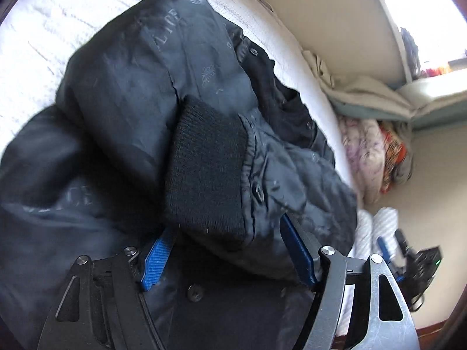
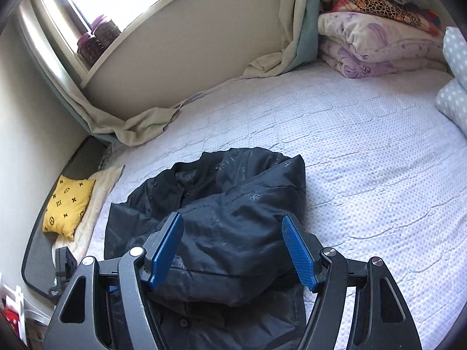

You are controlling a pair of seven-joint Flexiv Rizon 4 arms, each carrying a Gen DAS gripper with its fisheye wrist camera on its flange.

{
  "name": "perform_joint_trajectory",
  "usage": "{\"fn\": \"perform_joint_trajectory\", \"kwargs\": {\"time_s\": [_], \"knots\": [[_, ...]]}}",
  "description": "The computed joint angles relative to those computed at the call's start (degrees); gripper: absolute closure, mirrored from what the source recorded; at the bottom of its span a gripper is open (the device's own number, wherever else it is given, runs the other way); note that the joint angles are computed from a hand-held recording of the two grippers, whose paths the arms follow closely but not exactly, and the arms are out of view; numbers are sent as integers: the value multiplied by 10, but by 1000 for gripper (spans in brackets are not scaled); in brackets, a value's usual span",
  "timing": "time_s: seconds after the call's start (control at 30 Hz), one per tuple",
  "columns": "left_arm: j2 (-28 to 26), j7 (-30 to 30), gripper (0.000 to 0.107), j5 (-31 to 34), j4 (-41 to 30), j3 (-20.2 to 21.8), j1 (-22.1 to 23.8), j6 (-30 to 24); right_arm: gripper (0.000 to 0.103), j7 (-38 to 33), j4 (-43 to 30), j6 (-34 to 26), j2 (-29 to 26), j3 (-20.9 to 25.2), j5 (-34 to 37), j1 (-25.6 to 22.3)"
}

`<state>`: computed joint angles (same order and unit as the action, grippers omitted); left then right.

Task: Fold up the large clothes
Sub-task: 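Grasp the knit cuff of the folded sleeve with the left gripper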

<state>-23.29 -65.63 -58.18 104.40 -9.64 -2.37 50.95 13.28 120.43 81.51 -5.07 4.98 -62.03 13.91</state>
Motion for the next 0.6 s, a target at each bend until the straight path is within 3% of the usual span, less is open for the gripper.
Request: {"fn": "perform_joint_trajectory", "kwargs": {"time_s": [0.07,0.13,0.27,0.37,0.43,0.5,0.6], "knots": [[-5,8,39,-32,2,-9,3,6,34,-1,1,5,-1,0,3,-1],[-9,-4,40,-22,-2,-4,1,4,34,-4,1,8,-2,0,10,0],[-1,-54,40,52,-11,15,-7,-16,34,-8,6,8,1,-1,20,0],[16,-61,40,88,-4,20,-12,0,34,-5,7,7,5,-2,17,-3],[23,-47,40,68,5,11,-7,5,34,-4,7,9,5,-1,15,-4],[26,-7,40,4,15,-7,1,3,34,-2,5,11,3,-2,12,-5],[9,11,40,-54,7,-16,5,-25,34,-1,2,15,-1,-2,11,-3]]}}
